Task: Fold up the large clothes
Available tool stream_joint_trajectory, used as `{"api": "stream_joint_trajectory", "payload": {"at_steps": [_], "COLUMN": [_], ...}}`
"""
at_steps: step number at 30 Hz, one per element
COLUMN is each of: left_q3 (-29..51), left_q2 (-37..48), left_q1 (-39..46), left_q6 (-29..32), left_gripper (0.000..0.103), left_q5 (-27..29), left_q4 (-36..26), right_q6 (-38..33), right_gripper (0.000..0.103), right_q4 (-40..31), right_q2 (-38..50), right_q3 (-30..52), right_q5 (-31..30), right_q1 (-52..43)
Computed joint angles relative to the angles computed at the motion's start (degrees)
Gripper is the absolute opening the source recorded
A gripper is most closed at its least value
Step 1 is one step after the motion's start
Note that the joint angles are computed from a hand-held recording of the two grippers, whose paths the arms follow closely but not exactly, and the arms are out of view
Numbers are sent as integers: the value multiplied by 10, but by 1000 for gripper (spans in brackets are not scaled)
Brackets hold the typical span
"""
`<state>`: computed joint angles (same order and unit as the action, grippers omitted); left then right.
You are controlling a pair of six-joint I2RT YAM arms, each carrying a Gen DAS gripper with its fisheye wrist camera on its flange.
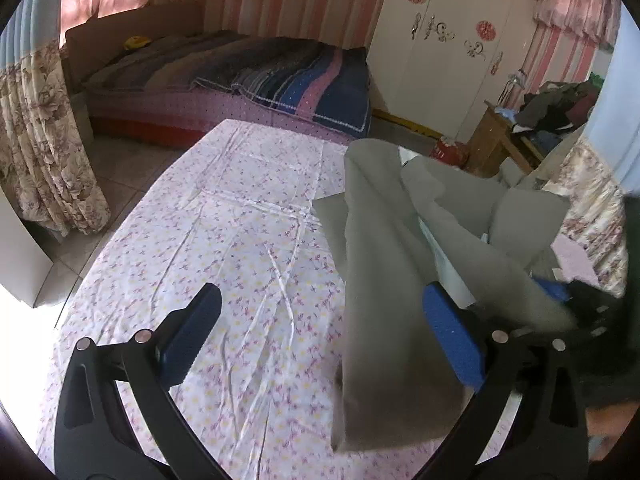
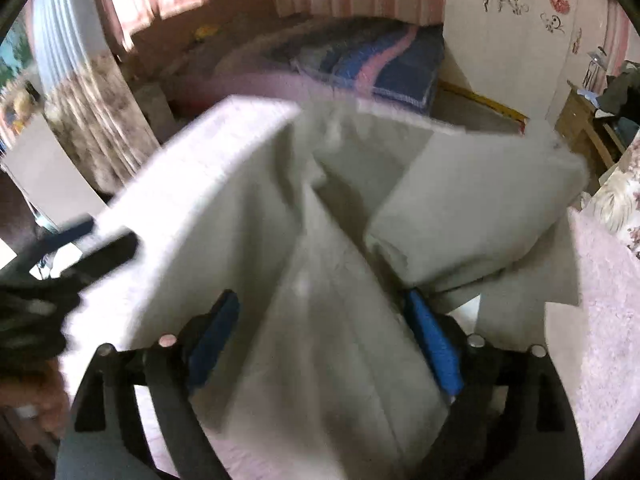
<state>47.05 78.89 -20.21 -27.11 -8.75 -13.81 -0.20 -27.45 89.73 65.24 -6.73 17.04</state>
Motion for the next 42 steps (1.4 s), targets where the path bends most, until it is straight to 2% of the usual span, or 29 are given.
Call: {"api": "stream_joint_trajectory", "payload": {"at_steps": [1, 3, 5, 8, 9, 12, 16, 19, 24, 26, 27, 28, 29, 32, 35, 37, 40, 42], "left_q3": [-2, -4, 3, 31, 47, 89, 158, 207, 253, 253, 252, 249, 246, 215, 192, 183, 138, 92], "left_q2": [-12, -38, -53, -55, -46, -19, 43, 98, 176, 201, 211, 220, 227, 212, 159, 116, 36, 13], "left_q1": [-4, -30, -69, -142, -172, -243, -324, -360, -368, -354, -347, -343, -338, -327, -323, -309, -255, -213], "left_q6": [-1, -2, -11, -30, -37, -65, -90, -96, -85, -63, -49, -34, -21, 11, 83, 110, 149, 159], "left_gripper": [100, 100, 100, 100, 100, 100, 100, 100, 98, 61, 49, 23, 14, 7, 6, 6, 7, 7], "left_q5": [2, -5, -27, -55, -69, -101, -145, -174, -201, -180, -170, -168, -166, -165, -226, -241, -229, -215], "left_q4": [-5, -18, -32, -51, -56, -66, -84, -101, -107, -92, -87, -82, -82, -66, -77, -88, -87, -68], "right_q6": [4, -3, -19, -74, -90, -147, -205, -216, -215, -216, -220, -224, -220, -213, -200, -190, -165, -152], "right_gripper": [89, 94, 101, 101, 101, 101, 101, 101, 101, 101, 101, 101, 101, 101, 101, 101, 101, 101], "right_q4": [-8, -39, -54, -75, -83, -114, -130, -102, -68, -60, -63, -67, -63, -61, -52, -46, -35, -30], "right_q2": [-24, -116, -189, -249, -251, -188, -125, -97, -86, -95, -98, -102, -111, -118, -135, -144, -159, -164], "right_q3": [-2, -21, -37, -51, -52, -22, -29, -46, -82, -100, -105, -108, -117, -127, -138, -141, -145, -146], "right_q5": [-18, -109, -153, -195, -211, -255, -291, -285, -276, -273, -274, -275, -268, -257, -245, -235, -221, -212], "right_q1": [-5, -62, -127, -263, -303, -424, -525, -550, -554, -548, -547, -545, -534, -508, -473, -447, -399, -372]}}
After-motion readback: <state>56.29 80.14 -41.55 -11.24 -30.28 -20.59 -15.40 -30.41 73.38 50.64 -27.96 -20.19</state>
